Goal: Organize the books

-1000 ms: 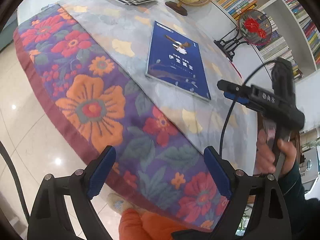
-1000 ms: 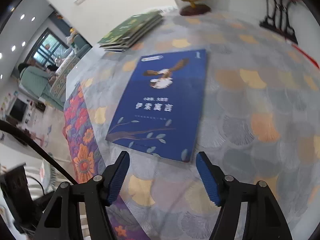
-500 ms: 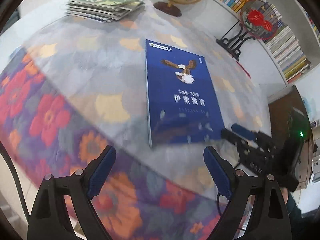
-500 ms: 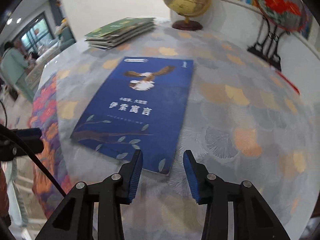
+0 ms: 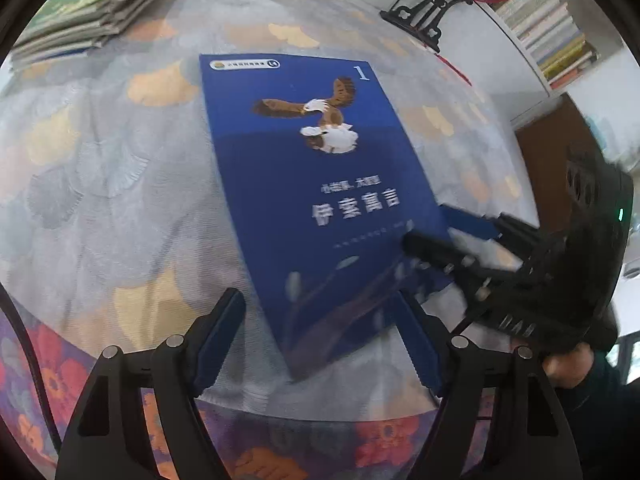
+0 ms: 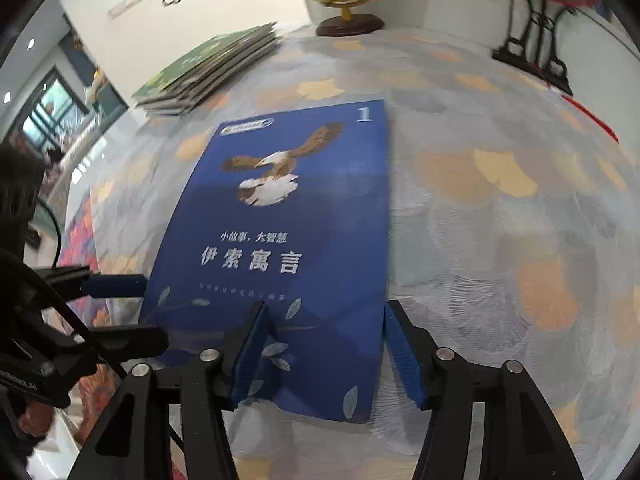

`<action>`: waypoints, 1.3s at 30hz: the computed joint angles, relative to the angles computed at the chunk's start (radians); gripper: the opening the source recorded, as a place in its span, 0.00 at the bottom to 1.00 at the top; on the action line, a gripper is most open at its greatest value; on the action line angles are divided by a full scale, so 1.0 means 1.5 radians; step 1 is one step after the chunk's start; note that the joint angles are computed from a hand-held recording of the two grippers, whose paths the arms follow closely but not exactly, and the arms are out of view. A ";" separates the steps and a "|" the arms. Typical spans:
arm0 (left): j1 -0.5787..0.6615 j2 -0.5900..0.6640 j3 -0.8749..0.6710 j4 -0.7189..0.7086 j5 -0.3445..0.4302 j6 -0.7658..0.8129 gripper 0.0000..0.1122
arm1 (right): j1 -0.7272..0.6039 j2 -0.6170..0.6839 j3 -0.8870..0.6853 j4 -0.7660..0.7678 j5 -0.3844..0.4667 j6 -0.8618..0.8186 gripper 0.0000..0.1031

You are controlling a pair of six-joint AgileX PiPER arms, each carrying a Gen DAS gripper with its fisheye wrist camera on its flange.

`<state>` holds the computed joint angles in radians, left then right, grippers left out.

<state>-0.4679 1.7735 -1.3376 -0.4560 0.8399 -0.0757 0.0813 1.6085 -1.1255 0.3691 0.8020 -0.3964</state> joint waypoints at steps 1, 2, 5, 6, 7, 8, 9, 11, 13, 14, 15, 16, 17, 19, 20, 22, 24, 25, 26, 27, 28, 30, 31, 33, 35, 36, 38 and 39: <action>0.004 0.003 -0.004 -0.008 0.005 -0.002 0.67 | 0.006 -0.001 0.001 -0.005 0.000 0.002 0.57; 0.013 0.005 -0.004 -0.025 0.011 0.006 0.67 | 0.012 -0.004 0.003 -0.014 -0.004 0.010 0.57; 0.033 0.009 -0.002 -0.061 0.021 0.020 0.67 | -0.017 0.004 -0.002 0.033 0.018 -0.020 0.53; 0.034 0.010 -0.004 -0.063 0.025 0.018 0.67 | -0.029 0.006 -0.005 0.047 0.030 -0.028 0.50; 0.032 0.012 -0.008 -0.058 0.029 0.014 0.67 | -0.039 0.006 -0.005 0.057 0.039 -0.033 0.48; 0.026 0.019 -0.020 -0.046 0.035 0.005 0.67 | -0.047 0.003 -0.001 0.066 0.046 -0.042 0.45; 0.020 0.028 -0.033 -0.037 0.042 0.000 0.69 | -0.050 0.002 0.001 0.073 0.049 -0.048 0.45; 0.022 0.041 -0.053 -0.057 0.054 0.012 0.76 | -0.054 -0.008 0.018 0.086 0.041 -0.063 0.45; 0.042 0.033 -0.050 -0.106 0.044 0.046 0.75 | -0.055 -0.012 0.024 0.092 0.034 -0.059 0.45; 0.062 0.025 -0.036 -0.170 0.034 0.102 0.75 | -0.064 -0.012 0.024 0.102 0.039 -0.063 0.45; 0.085 0.014 -0.037 -0.237 0.039 0.146 0.75 | -0.082 -0.009 0.024 0.129 0.052 -0.073 0.45; 0.103 0.010 -0.029 -0.303 0.045 0.195 0.75 | -0.103 -0.006 0.026 0.158 0.065 -0.090 0.45; 0.118 0.013 -0.043 -0.348 0.065 0.217 0.75 | -0.123 0.001 0.027 0.189 0.080 -0.107 0.45; 0.121 0.030 -0.072 -0.356 0.078 0.221 0.76 | -0.166 0.015 0.031 0.255 0.112 -0.129 0.45; 0.112 0.045 -0.094 -0.321 0.076 0.196 0.76 | -0.186 0.023 0.035 0.288 0.125 -0.133 0.45; 0.087 0.080 -0.129 -0.212 0.061 0.120 0.75 | -0.216 0.035 0.043 0.339 0.149 -0.141 0.45; 0.079 0.112 -0.133 -0.188 0.049 0.096 0.71 | -0.236 0.041 0.053 0.373 0.162 -0.139 0.45; 0.081 0.124 -0.129 -0.206 0.044 0.104 0.68 | -0.238 0.040 0.055 0.377 0.164 -0.136 0.45; 0.082 0.133 -0.128 -0.228 0.040 0.111 0.68 | -0.237 0.038 0.056 0.376 0.162 -0.128 0.45; 0.082 0.132 -0.126 -0.245 0.034 0.121 0.67 | -0.235 0.035 0.054 0.371 0.160 -0.119 0.45; 0.085 0.133 -0.125 -0.278 0.037 0.145 0.63 | -0.228 0.028 0.053 0.360 0.155 -0.102 0.45; 0.089 0.146 -0.146 -0.327 0.061 0.175 0.57 | -0.213 0.021 0.048 0.354 0.153 -0.085 0.45; 0.088 0.157 -0.160 -0.342 0.068 0.181 0.52 | -0.206 0.021 0.045 0.356 0.159 -0.077 0.45; 0.105 0.177 -0.177 -0.405 0.107 0.212 0.30 | -0.194 0.023 0.034 0.360 0.170 -0.069 0.45; 0.131 0.205 -0.178 -0.495 0.145 0.237 0.29 | -0.202 0.029 0.038 0.390 0.183 -0.081 0.52; 0.138 0.214 -0.172 -0.535 0.154 0.247 0.29 | -0.211 0.033 0.041 0.406 0.192 -0.081 0.65; 0.162 0.226 -0.142 -0.616 0.186 0.279 0.29 | -0.232 0.039 0.048 0.427 0.202 -0.077 0.70; 0.166 0.234 -0.139 -0.643 0.201 0.286 0.29 | -0.249 0.047 0.054 0.453 0.215 -0.090 0.70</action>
<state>-0.2182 2.1252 -1.5457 -1.4204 1.1406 0.3527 -0.2918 1.6793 -1.0447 1.0485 1.1248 -0.5314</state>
